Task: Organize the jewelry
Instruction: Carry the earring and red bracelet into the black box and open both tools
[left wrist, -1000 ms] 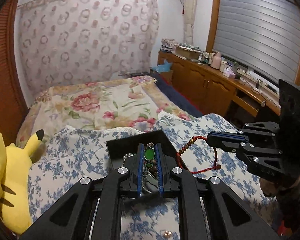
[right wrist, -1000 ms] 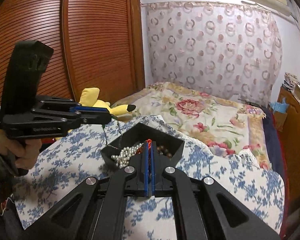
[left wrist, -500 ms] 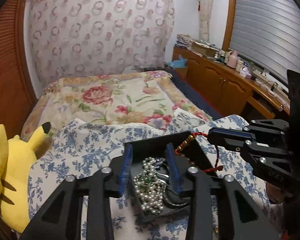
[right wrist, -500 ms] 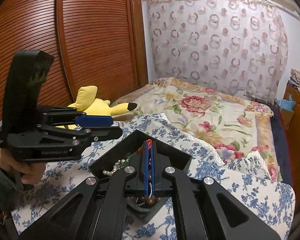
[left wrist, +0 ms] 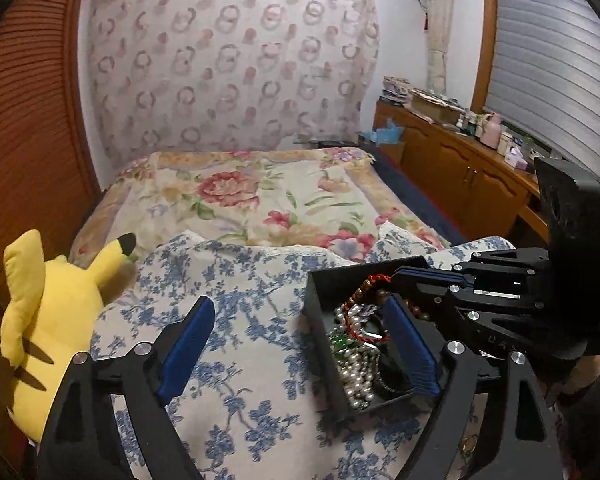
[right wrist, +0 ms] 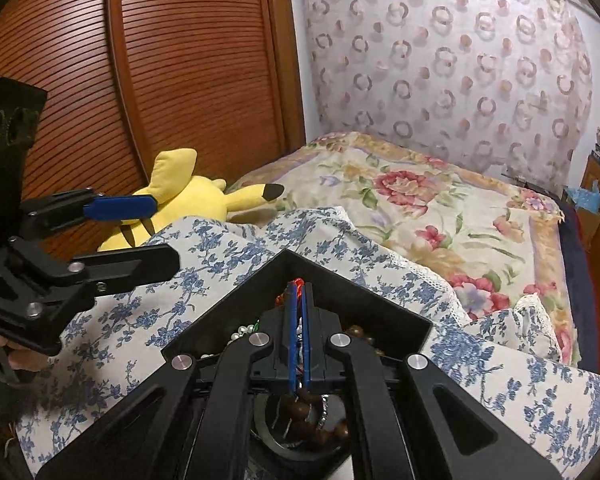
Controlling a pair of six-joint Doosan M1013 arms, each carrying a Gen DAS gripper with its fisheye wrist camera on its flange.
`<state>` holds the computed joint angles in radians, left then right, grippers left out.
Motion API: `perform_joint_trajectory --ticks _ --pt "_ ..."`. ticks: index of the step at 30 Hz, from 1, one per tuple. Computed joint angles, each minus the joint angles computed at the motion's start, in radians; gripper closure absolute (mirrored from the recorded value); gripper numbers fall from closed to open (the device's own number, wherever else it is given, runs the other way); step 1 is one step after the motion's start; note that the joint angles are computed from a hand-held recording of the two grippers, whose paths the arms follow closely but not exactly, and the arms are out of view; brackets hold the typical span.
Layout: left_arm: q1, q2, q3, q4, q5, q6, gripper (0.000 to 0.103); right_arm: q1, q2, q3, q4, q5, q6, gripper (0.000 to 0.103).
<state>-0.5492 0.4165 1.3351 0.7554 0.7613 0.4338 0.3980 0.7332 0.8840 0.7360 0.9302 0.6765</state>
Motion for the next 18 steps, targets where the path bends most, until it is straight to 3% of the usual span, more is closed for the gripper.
perform_joint_trajectory --ticks 8,9,11,18 --pt "-0.001 -0.016 0.031 0.008 0.011 -0.030 0.018 0.008 0.006 -0.006 -0.022 0.004 0.020 0.097" --pt "-0.002 -0.017 0.034 0.008 0.014 -0.032 0.018 0.007 0.002 0.000 -0.020 0.000 0.017 0.093" --pt "-0.005 -0.019 0.039 0.005 0.018 -0.034 0.018 0.002 -0.012 0.024 -0.002 -0.022 0.003 0.057" --pt "-0.027 -0.033 0.075 -0.014 0.018 -0.034 0.017 -0.025 -0.098 0.154 0.040 -0.073 -0.077 0.058"
